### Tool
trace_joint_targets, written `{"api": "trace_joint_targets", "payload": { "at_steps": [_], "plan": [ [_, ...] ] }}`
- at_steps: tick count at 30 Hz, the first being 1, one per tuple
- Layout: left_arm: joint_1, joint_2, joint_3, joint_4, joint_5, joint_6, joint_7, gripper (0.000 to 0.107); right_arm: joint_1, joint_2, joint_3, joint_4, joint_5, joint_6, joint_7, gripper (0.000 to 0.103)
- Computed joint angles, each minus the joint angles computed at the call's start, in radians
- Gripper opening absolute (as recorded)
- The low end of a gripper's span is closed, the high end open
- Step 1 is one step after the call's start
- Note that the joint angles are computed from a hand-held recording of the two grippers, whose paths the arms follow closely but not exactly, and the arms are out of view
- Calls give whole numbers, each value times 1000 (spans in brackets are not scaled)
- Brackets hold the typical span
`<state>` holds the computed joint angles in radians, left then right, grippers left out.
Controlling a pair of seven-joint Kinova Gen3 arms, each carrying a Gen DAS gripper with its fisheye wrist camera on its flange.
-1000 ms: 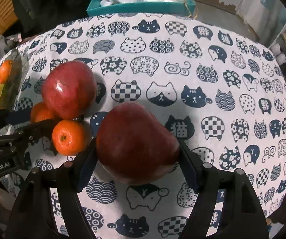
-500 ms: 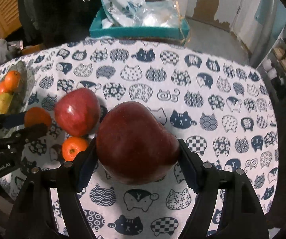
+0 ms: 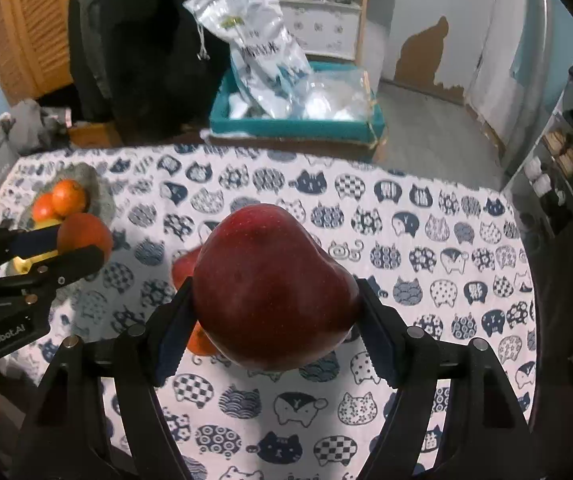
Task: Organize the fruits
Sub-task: 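Lift the orange with the left tool while the right tool lifts the apple toward the bowl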
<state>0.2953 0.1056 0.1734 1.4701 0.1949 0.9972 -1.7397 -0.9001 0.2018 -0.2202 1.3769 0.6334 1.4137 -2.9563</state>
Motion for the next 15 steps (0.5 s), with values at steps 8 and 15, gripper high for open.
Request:
{"api": "trace_joint_targets", "payload": {
  "at_steps": [8,15],
  "plan": [
    [-24,-58,-13,-12,30,-8,-18,44,-53,-2,-7,-69,86,65,7,75],
    [-49,-94,-28,-27,58,-6,-40,44,-79,-6,-10,-114,141,83,13,75]
  ]
}}
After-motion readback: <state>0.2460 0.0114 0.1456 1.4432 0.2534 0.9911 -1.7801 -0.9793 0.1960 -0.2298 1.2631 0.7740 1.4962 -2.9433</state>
